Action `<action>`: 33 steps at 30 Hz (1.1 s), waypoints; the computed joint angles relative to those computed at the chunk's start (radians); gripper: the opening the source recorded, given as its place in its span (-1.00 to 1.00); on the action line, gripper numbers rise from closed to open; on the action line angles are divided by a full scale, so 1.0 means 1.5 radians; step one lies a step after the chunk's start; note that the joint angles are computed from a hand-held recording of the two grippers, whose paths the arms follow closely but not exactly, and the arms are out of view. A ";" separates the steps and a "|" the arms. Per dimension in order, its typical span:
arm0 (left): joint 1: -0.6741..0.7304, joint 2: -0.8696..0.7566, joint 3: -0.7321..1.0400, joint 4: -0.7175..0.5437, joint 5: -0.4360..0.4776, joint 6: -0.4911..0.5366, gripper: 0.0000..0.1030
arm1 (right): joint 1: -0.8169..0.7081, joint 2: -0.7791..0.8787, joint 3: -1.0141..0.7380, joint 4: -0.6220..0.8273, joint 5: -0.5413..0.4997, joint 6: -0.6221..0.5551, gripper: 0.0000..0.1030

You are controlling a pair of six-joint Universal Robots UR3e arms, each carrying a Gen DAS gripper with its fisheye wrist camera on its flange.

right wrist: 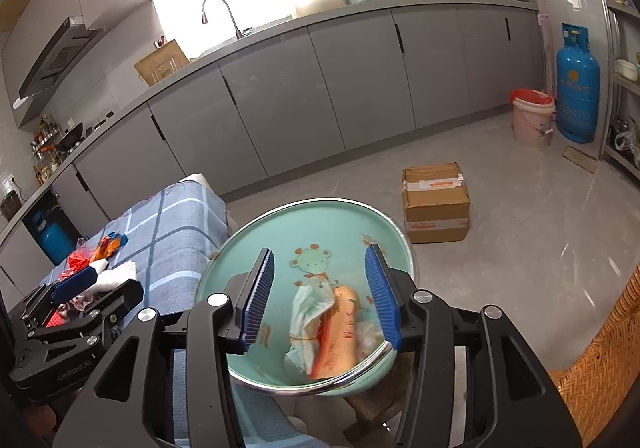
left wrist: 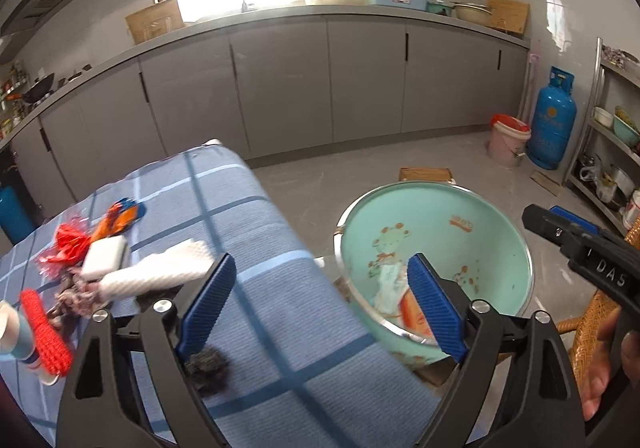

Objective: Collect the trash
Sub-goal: 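Carry both items over the green basin and open both tools to drop them, then grasp the paper cup with the left tool while the right grasps the black mesh scrubber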

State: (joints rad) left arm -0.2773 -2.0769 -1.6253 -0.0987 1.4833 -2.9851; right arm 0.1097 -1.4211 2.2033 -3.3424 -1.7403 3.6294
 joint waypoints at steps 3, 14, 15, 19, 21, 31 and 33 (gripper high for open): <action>0.027 0.054 -0.081 0.032 -0.001 0.008 0.74 | 0.036 0.005 -0.025 0.016 -0.015 0.010 0.05; 0.169 0.228 -0.311 0.126 -0.030 0.070 0.90 | 0.173 0.086 -0.186 0.109 -0.055 0.036 0.22; 0.185 0.237 -0.325 0.134 -0.031 0.077 0.90 | 0.184 0.096 -0.203 0.118 -0.057 0.035 0.24; 0.273 0.267 -0.387 0.177 -0.031 0.103 0.90 | 0.233 0.151 -0.301 0.170 -0.061 0.027 0.29; 0.332 0.272 -0.412 0.194 -0.037 0.115 0.90 | 0.252 0.175 -0.343 0.191 -0.062 0.023 0.31; 0.532 0.224 -0.376 0.150 -0.124 0.130 0.90 | 0.312 0.302 -0.559 0.298 -0.063 0.002 0.39; 0.535 0.211 -0.356 0.138 -0.133 0.127 0.90 | 0.318 0.323 -0.593 0.317 -0.063 0.001 0.41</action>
State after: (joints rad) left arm 0.5245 -1.7600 -2.1597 0.1088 1.2832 -2.7948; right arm 0.5862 -0.9364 1.3141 -2.8672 -1.8348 3.6309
